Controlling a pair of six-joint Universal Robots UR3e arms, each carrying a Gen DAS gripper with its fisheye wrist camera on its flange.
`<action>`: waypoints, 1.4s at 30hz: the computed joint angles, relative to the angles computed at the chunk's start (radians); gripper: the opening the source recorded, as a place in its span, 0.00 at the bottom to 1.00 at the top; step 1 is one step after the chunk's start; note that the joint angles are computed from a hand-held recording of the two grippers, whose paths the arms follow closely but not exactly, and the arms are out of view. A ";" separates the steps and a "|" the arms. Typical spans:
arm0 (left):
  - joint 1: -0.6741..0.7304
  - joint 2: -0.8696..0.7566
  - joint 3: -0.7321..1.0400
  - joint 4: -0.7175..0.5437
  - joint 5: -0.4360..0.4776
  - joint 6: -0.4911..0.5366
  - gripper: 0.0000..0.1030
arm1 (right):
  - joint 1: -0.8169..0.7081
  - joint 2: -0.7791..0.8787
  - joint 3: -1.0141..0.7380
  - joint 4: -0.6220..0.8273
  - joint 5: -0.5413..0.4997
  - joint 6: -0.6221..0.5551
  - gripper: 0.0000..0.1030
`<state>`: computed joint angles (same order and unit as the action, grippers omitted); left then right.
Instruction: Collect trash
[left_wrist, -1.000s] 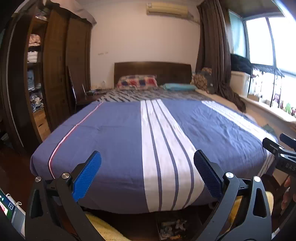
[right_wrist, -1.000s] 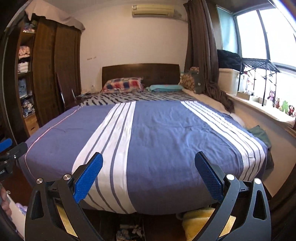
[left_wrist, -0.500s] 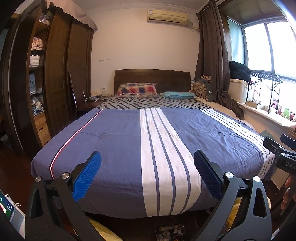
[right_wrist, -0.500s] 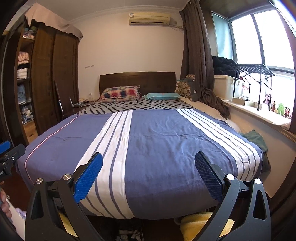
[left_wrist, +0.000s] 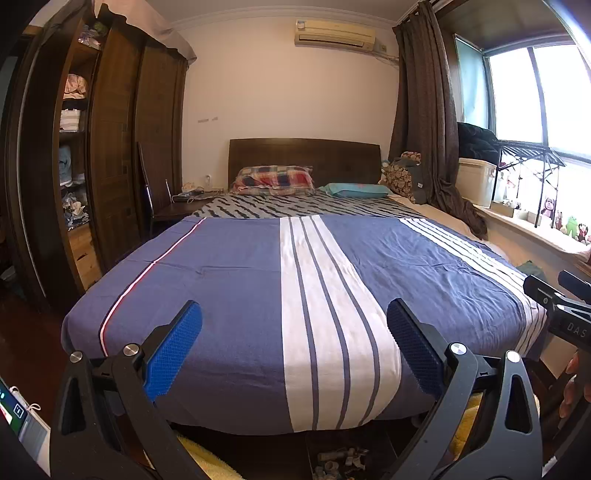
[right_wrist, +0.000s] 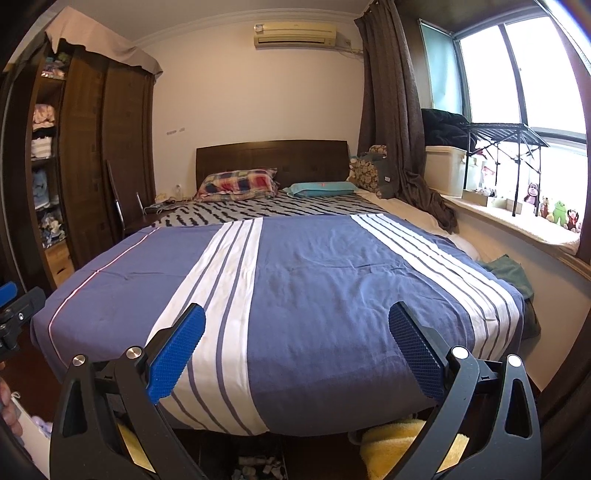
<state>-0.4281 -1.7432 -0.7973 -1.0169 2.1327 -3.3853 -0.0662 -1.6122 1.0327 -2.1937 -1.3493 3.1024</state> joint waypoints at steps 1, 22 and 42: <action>0.002 0.002 -0.003 0.001 -0.003 0.000 0.92 | -0.001 0.000 0.000 0.002 0.001 0.001 0.97; -0.008 -0.016 0.036 -0.028 0.011 -0.013 0.92 | 0.005 0.012 -0.026 0.028 -0.017 0.009 0.97; 0.010 0.000 0.006 -0.022 -0.006 -0.023 0.92 | 0.012 0.032 -0.044 0.040 -0.005 0.019 0.97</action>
<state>-0.4180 -1.7431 -0.7918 -1.0393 2.1269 -3.4083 -0.0541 -1.5798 0.9884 -2.1534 -1.3547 3.1211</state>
